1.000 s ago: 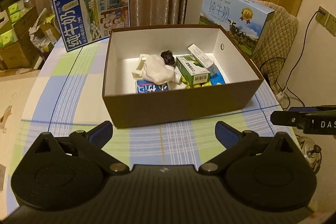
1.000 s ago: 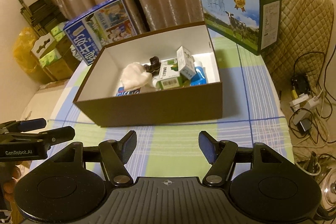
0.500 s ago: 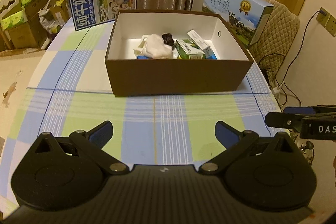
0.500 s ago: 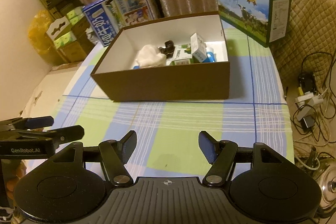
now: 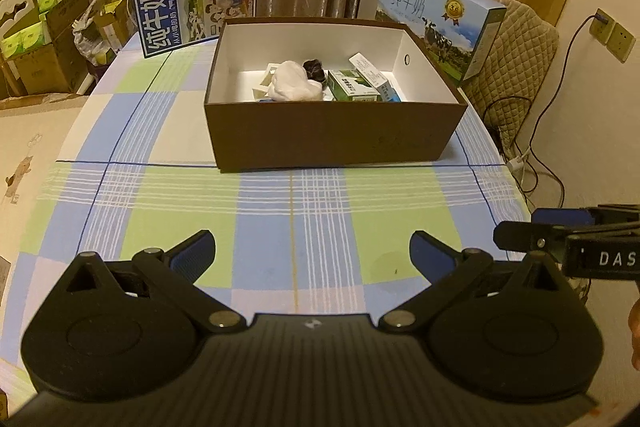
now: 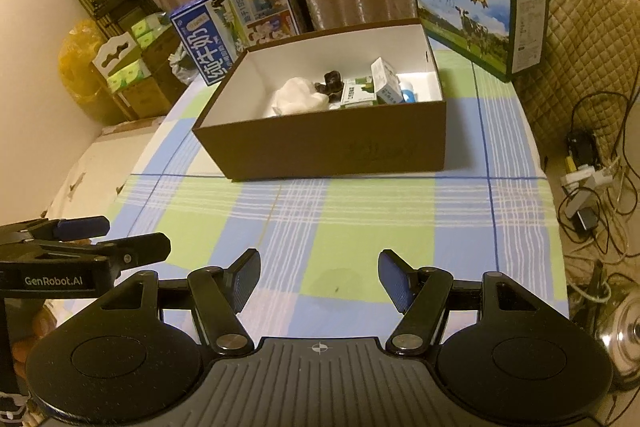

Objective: Organize objects

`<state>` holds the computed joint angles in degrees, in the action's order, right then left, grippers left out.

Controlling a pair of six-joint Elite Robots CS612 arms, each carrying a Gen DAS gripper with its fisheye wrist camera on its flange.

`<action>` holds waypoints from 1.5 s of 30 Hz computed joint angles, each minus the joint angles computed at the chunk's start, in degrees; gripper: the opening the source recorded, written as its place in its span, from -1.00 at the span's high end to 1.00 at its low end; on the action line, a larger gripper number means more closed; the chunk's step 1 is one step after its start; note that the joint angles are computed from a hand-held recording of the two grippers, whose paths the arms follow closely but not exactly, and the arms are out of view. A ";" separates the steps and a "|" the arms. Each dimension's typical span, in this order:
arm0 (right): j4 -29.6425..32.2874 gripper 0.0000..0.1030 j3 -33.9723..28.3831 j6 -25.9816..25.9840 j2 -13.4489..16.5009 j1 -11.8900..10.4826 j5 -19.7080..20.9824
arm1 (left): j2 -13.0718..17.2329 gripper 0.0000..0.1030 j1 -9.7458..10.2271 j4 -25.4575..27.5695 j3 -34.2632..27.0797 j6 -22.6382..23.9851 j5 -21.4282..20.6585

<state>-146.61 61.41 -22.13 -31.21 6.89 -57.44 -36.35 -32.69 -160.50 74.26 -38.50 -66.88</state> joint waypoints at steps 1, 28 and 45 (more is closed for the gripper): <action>-0.49 -0.22 0.75 0.33 -0.38 0.09 -0.07 | -0.33 -0.98 0.05 0.05 0.46 0.00 -0.18; -11.85 -0.22 15.89 5.27 -7.70 1.36 -3.46 | -6.52 -0.98 -0.92 -8.09 13.27 2.50 -1.75; -15.38 -0.22 21.55 5.86 -10.51 1.36 -4.90 | -8.35 -0.98 -1.77 -11.40 17.65 2.11 -1.83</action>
